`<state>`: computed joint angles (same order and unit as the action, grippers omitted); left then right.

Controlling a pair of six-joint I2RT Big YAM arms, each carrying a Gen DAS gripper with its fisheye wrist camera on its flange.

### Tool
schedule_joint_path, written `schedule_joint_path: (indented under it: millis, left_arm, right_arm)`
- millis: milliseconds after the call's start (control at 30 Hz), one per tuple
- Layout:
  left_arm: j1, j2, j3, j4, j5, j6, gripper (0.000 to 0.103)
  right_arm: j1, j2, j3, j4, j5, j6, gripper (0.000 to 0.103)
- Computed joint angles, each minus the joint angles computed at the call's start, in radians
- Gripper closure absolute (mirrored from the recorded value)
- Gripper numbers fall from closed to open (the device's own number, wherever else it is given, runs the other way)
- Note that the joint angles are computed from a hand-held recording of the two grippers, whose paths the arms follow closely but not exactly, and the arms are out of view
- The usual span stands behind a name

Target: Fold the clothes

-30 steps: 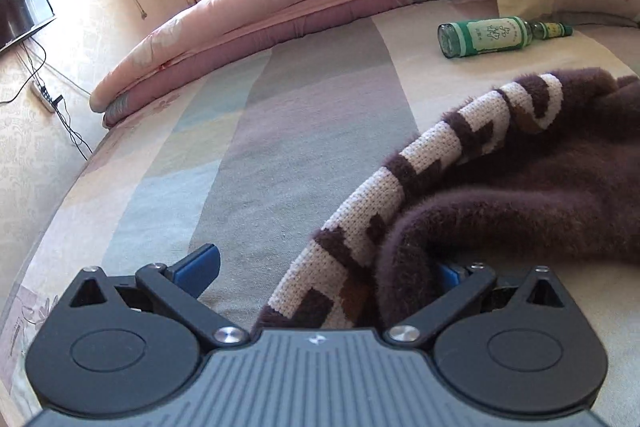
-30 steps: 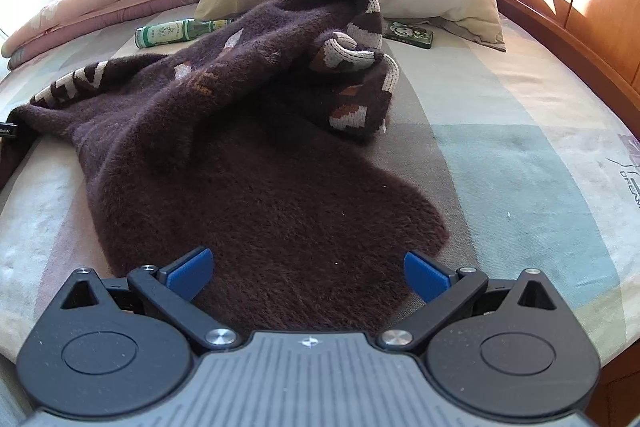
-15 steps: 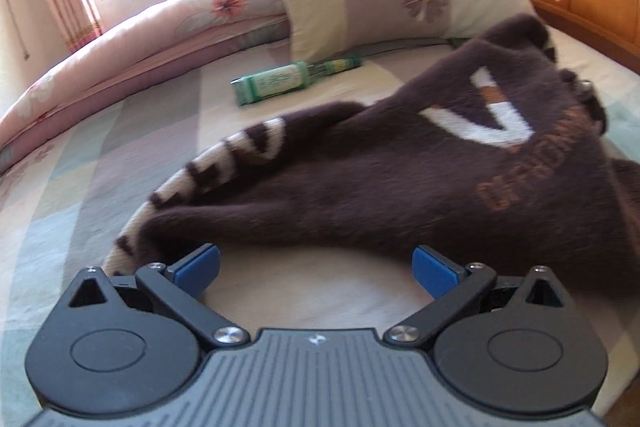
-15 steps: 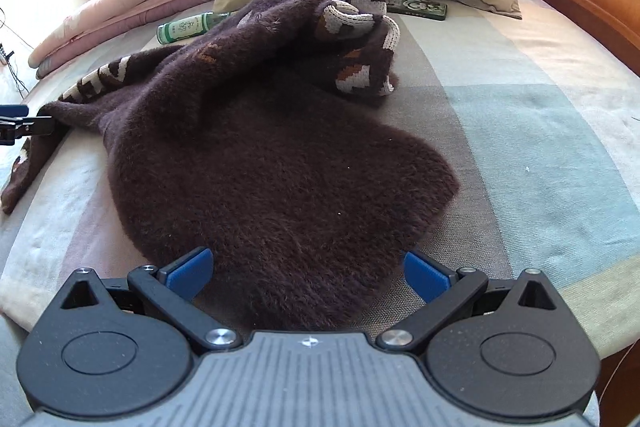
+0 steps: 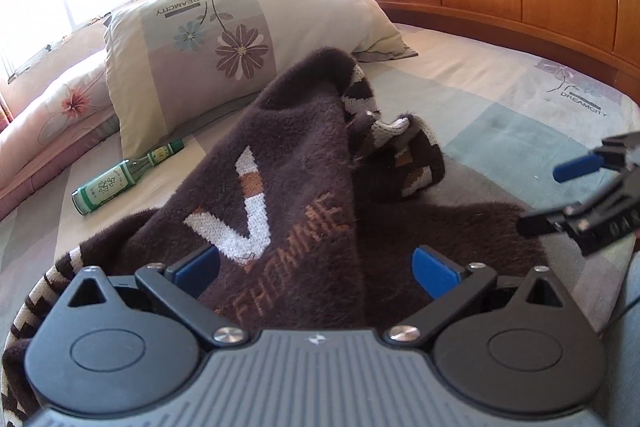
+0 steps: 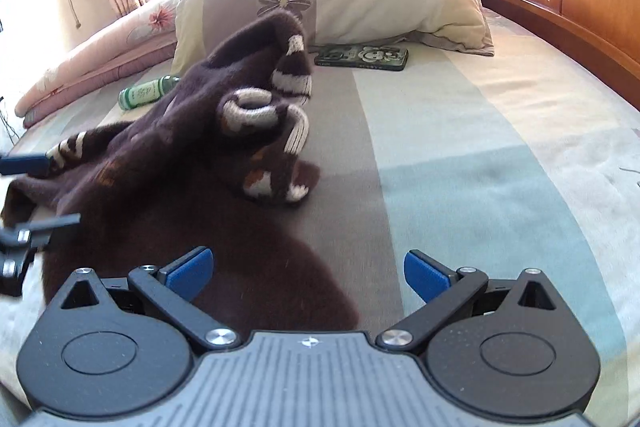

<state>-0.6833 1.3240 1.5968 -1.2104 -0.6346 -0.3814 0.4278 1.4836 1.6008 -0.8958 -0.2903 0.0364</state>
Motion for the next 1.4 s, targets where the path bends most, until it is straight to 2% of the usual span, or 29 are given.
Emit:
schedule_joint_path:
  millis: [67, 167, 267, 333, 467, 567, 667, 733, 767, 833, 967, 1033, 1067, 1133, 1233, 1367, 1400]
  left_arm:
    - [-0.012, 0.004, -0.014, 0.021, -0.017, 0.003, 0.001]
    - [0.002, 0.01, -0.028, 0.019, 0.01, -0.028, 0.001]
    - [0.021, 0.021, -0.036, -0.008, 0.012, -0.081, 0.001]
    - [0.025, 0.022, -0.044, -0.011, 0.007, -0.087, 0.001]
    - [0.031, 0.017, -0.064, -0.001, 0.016, -0.097, 0.001]
    - [0.042, 0.015, -0.073, 0.003, 0.032, -0.127, 0.001]
    - [0.043, 0.015, -0.076, 0.003, 0.019, -0.152, 0.001]
    - [0.04, 0.011, -0.079, 0.014, 0.015, -0.163, 0.001]
    - [0.037, 0.008, -0.081, 0.021, 0.015, -0.168, 0.001]
    - [0.033, 0.002, -0.085, 0.035, 0.016, -0.176, 0.001]
    - [0.019, -0.003, -0.086, 0.049, -0.002, -0.19, 0.001]
    - [0.011, -0.011, -0.088, 0.049, -0.014, -0.199, 0.001]
    - [0.008, -0.016, -0.09, 0.046, -0.017, -0.201, 0.001]
    - [0.001, -0.028, -0.093, 0.037, -0.028, -0.215, 0.001]
    - [-0.009, -0.041, -0.095, 0.011, -0.052, -0.244, 0.001]
    - [-0.023, -0.056, -0.101, -0.018, -0.086, -0.259, 0.001]
    - [-0.024, -0.063, -0.106, -0.017, -0.088, -0.26, 0.001]
  right_arm:
    - [0.005, 0.095, 0.108, -0.03, -0.028, -0.002, 0.0]
    - [0.017, 0.216, 0.241, -0.042, -0.041, 0.03, 0.0]
    - [0.039, 0.298, 0.326, -0.046, 0.066, 0.069, 0.0]
    - [0.042, 0.338, 0.363, -0.061, 0.135, 0.065, 0.0]
    - [-0.003, 0.366, 0.385, -0.045, 0.201, 0.117, 0.0]
    - [-0.025, 0.388, 0.415, -0.021, 0.396, 0.102, 0.002]
    - [-0.075, 0.44, 0.506, -0.043, 0.532, 0.09, 0.002]
    - [-0.118, 0.45, 0.559, -0.102, 0.448, 0.127, 0.002]
    - [-0.132, 0.429, 0.546, -0.101, 0.393, 0.135, 0.001]
    - [-0.138, 0.384, 0.507, -0.108, 0.278, 0.114, 0.0]
    - [-0.09, 0.357, 0.508, -0.225, -0.027, 0.03, 0.0]
    - [-0.042, 0.358, 0.516, -0.267, -0.078, -0.014, 0.0]
    - [-0.007, 0.367, 0.53, -0.281, -0.07, -0.043, 0.0]
    - [0.061, 0.385, 0.552, -0.293, 0.014, -0.116, 0.0]
    - [0.141, 0.432, 0.604, -0.317, 0.247, -0.215, 0.0]
    - [0.129, 0.417, 0.556, -0.25, 0.448, -0.225, 0.0]
    - [0.112, 0.409, 0.547, -0.248, 0.449, -0.204, 0.0]
